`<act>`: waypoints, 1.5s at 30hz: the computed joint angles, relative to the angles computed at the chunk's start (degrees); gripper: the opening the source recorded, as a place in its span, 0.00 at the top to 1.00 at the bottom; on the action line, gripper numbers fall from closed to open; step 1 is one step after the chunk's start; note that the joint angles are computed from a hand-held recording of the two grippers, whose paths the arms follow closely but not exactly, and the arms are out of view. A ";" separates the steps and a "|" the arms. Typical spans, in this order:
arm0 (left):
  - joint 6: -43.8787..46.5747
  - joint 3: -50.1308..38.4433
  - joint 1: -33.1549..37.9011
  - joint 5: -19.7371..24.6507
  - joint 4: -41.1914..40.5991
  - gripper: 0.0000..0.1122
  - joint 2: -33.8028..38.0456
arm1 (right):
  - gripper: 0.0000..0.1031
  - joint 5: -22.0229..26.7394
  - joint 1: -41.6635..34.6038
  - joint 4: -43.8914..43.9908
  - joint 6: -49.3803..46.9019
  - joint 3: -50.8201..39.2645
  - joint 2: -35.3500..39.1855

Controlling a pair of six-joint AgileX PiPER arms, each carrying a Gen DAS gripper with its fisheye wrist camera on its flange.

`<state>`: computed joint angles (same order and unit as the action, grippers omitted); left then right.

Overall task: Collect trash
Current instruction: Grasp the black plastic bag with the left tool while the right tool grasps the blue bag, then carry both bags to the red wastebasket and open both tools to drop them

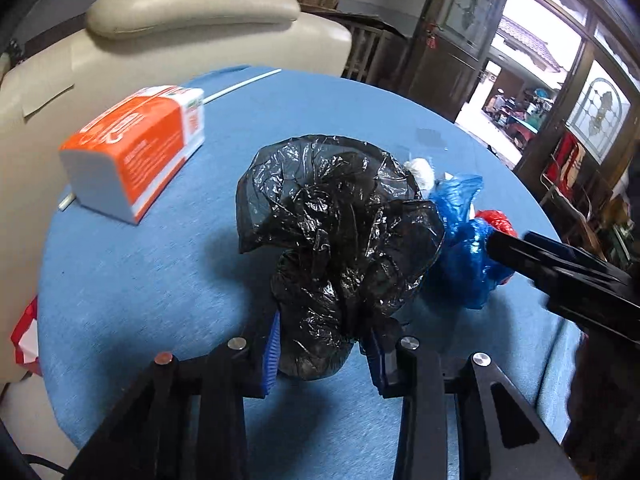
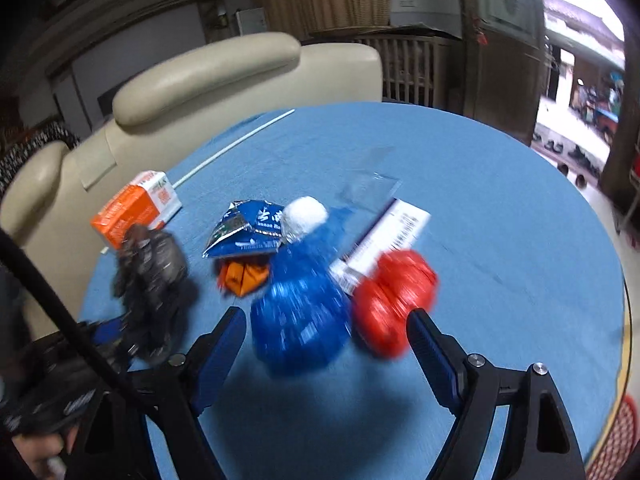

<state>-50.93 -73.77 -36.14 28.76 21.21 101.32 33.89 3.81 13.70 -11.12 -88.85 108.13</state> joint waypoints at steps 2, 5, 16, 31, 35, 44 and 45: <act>-0.11 1.14 0.63 -0.24 -0.22 0.66 -0.70 | 0.18 0.64 1.56 -3.58 2.36 -3.51 3.15; 0.45 1.86 1.30 -0.60 -0.96 0.66 -1.05 | 0.18 2.08 3.19 -6.53 4.02 -7.05 7.07; 2.07 -0.53 1.01 1.42 -0.51 0.66 -0.28 | 0.41 0.38 1.51 1.32 -0.64 0.23 2.07; 0.08 -7.05 -3.39 8.87 4.86 0.66 2.34 | 0.41 -0.27 -12.44 35.05 -25.34 21.30 -16.29; 0.31 -8.82 -4.65 10.12 5.67 0.66 2.89 | 0.41 2.13 -17.39 41.64 -30.23 23.61 -18.70; 3.88 -15.42 -7.17 12.11 5.33 0.66 6.21 | 0.41 6.03 -30.35 49.00 -36.18 27.21 -24.20; 4.32 -16.63 -7.65 12.58 5.23 0.66 6.84 | 0.41 6.31 -31.64 49.34 -36.55 27.47 -24.51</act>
